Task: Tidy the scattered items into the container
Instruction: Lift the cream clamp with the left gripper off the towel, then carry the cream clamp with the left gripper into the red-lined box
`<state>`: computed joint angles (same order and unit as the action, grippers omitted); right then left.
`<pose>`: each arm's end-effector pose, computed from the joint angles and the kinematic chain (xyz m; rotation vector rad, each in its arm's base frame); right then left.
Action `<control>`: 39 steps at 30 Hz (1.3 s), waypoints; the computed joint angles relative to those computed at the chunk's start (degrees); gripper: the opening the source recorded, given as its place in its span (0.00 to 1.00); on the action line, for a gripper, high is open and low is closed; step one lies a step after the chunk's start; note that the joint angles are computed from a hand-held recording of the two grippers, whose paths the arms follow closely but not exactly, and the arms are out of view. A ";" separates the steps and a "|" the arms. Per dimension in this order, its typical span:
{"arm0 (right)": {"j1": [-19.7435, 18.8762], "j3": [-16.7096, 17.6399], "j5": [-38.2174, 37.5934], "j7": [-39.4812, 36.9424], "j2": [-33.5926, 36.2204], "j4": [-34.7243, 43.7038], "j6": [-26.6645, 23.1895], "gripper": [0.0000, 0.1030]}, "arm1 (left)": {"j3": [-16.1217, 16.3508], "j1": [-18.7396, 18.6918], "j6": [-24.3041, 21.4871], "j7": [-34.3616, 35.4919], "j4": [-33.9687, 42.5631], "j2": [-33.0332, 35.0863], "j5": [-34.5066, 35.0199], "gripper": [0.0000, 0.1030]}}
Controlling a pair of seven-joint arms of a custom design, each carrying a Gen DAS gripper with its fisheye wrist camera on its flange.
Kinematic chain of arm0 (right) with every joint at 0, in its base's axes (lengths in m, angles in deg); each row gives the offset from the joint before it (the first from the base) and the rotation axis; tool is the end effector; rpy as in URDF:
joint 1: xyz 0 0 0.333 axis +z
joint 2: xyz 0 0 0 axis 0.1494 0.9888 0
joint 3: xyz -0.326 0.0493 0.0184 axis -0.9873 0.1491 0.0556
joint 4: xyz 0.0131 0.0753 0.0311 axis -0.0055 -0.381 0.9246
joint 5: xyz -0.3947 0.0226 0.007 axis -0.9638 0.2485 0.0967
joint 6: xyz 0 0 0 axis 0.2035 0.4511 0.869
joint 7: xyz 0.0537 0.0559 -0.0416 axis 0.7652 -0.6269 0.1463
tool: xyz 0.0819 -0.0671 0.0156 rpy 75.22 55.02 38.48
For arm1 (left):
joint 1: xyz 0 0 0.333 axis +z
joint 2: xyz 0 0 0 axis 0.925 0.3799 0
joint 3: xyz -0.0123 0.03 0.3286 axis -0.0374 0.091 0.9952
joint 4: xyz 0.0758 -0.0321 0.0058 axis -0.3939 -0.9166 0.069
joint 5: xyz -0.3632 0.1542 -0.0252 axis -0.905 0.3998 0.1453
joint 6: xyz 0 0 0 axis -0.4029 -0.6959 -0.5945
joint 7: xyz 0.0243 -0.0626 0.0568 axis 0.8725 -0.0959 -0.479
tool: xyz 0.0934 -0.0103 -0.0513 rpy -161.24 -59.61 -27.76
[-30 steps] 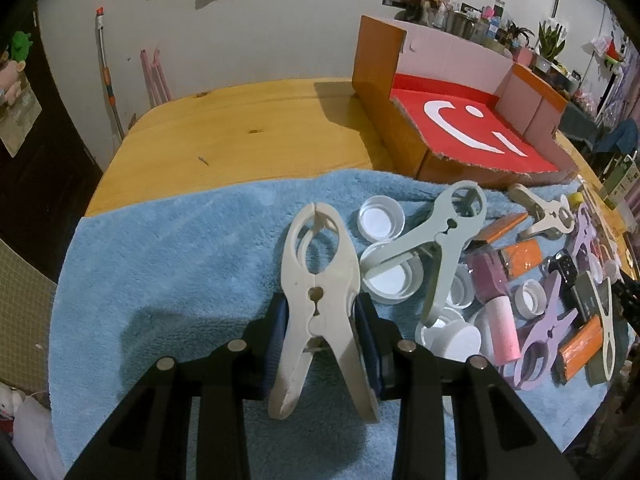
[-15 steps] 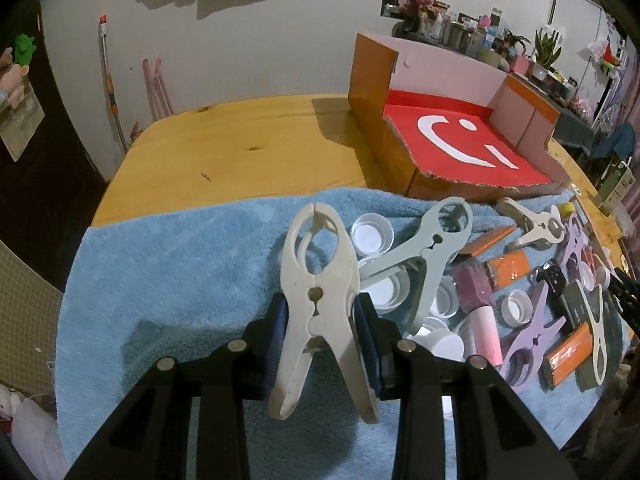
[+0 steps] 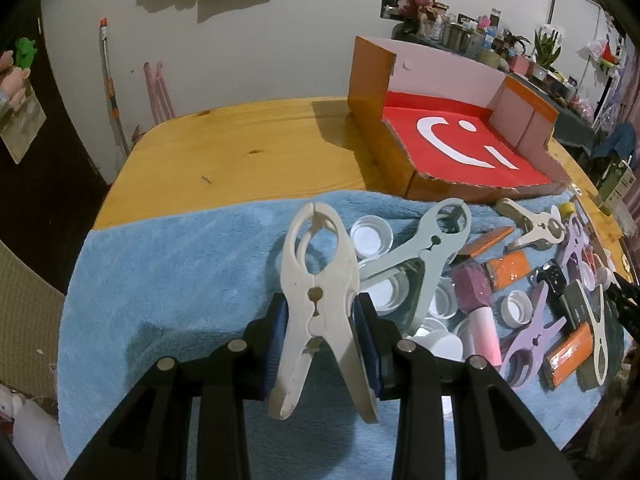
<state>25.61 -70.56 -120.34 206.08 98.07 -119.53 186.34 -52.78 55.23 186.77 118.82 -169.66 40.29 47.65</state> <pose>0.5425 0.1783 0.3265 -1.6558 2.0745 -0.8230 0.7045 -0.2494 0.3566 -1.5589 2.2392 -0.7064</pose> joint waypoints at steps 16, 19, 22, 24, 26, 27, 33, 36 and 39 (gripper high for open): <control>0.22 0.48 -2.86 2.31 -1.11 -0.36 -1.12 0.33 | -0.83 0.47 0.39 1.28 -0.17 -0.25 -0.96 0.35; 0.01 0.75 -3.90 3.29 -1.94 -0.84 -1.19 0.33 | -0.74 0.40 0.51 1.26 -0.35 -0.40 -0.99 0.35; -0.24 1.15 -4.84 3.87 -2.58 -0.99 -1.54 0.33 | -0.76 0.42 0.71 1.21 -0.49 -0.50 -1.12 0.35; -0.44 1.42 -5.29 4.04 -3.02 -1.11 -1.53 0.33 | -0.87 0.43 0.82 1.28 -0.55 -0.58 -1.18 0.35; -0.65 1.66 -5.73 4.35 -3.32 -1.17 -1.53 0.33 | -0.99 0.48 0.93 1.36 -0.67 -0.70 -1.30 0.35; -0.78 1.74 -5.98 4.44 -3.48 -1.24 -1.39 0.33 | -1.05 0.49 1.02 1.47 -0.77 -0.81 -1.31 0.35; -1.15 2.37 -8.32 5.76 -4.38 -0.94 -1.17 0.33 | -1.43 0.37 1.73 1.65 -1.12 -1.49 -1.65 0.35; -1.29 2.59 -9.35 5.77 -4.33 -0.12 -0.71 0.33 | -1.63 0.14 1.98 1.77 -0.96 -1.68 -1.73 0.35; -1.47 2.59 -10.49 5.87 -3.93 1.18 0.52 0.33 | -1.90 -0.11 2.16 1.83 -0.40 -1.64 -1.99 0.35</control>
<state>24.14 -67.97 -130.83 211.95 94.14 -118.35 186.87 -54.68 55.12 188.92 120.65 -170.06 38.66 45.66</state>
